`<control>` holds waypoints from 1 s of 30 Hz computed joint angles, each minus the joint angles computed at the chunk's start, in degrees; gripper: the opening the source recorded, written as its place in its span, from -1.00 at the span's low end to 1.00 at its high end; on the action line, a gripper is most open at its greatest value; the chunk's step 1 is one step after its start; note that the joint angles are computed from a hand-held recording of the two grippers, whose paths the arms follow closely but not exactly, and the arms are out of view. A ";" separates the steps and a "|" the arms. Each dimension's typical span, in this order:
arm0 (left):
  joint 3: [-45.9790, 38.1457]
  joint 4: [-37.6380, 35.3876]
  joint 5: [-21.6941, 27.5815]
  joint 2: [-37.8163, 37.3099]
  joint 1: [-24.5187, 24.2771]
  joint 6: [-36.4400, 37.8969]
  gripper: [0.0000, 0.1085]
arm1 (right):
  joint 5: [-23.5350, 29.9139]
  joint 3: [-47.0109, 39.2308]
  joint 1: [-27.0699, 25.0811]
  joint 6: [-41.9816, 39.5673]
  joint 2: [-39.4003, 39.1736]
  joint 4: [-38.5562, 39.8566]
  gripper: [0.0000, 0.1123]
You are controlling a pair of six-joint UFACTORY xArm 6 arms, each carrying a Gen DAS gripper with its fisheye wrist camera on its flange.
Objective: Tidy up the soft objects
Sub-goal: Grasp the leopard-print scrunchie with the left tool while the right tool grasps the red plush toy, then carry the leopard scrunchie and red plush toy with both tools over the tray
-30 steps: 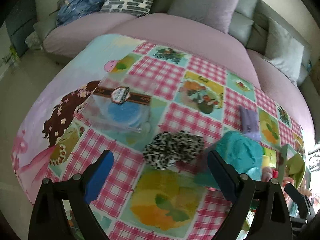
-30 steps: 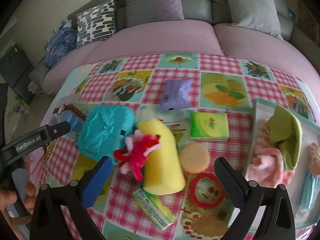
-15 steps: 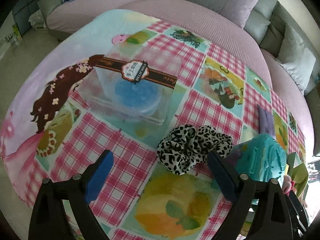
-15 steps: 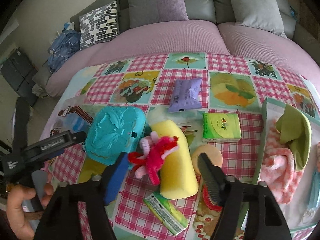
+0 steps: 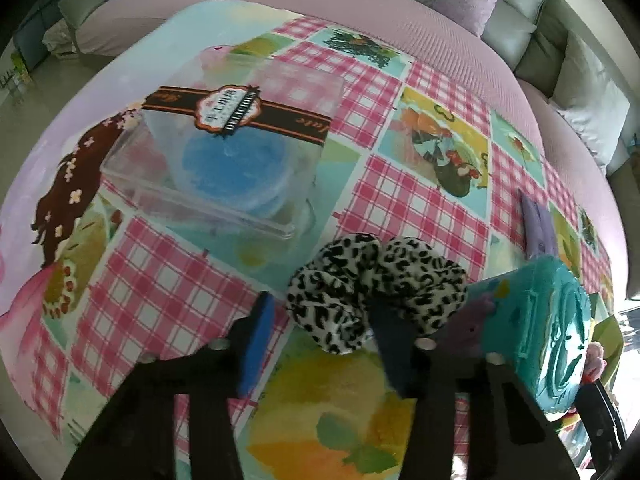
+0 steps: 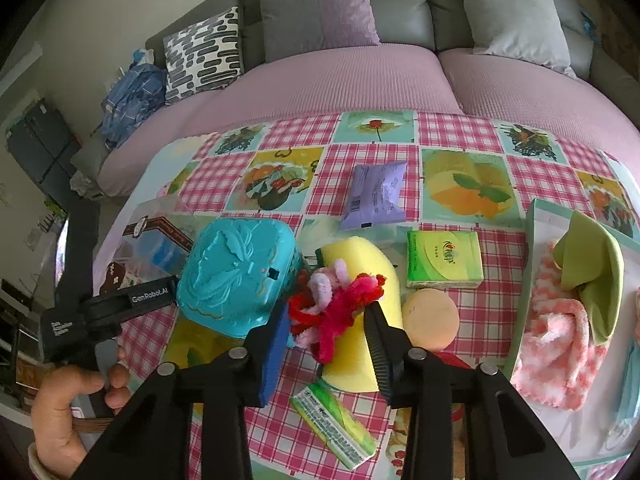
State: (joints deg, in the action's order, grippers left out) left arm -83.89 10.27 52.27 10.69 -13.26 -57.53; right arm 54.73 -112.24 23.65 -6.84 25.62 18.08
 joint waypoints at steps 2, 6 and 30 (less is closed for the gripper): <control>-0.52 0.72 0.43 0.35 -0.29 0.26 -0.29 | -0.36 0.20 -0.14 -0.14 -0.23 0.31 -0.36; -1.28 1.55 0.32 0.89 -0.70 0.92 -0.57 | -0.80 0.63 -0.39 -0.32 -0.64 0.77 -0.39; 3.14 14.81 -6.48 -8.67 -2.30 -7.25 -0.68 | -5.38 4.90 -1.65 -2.84 -4.58 4.28 -0.47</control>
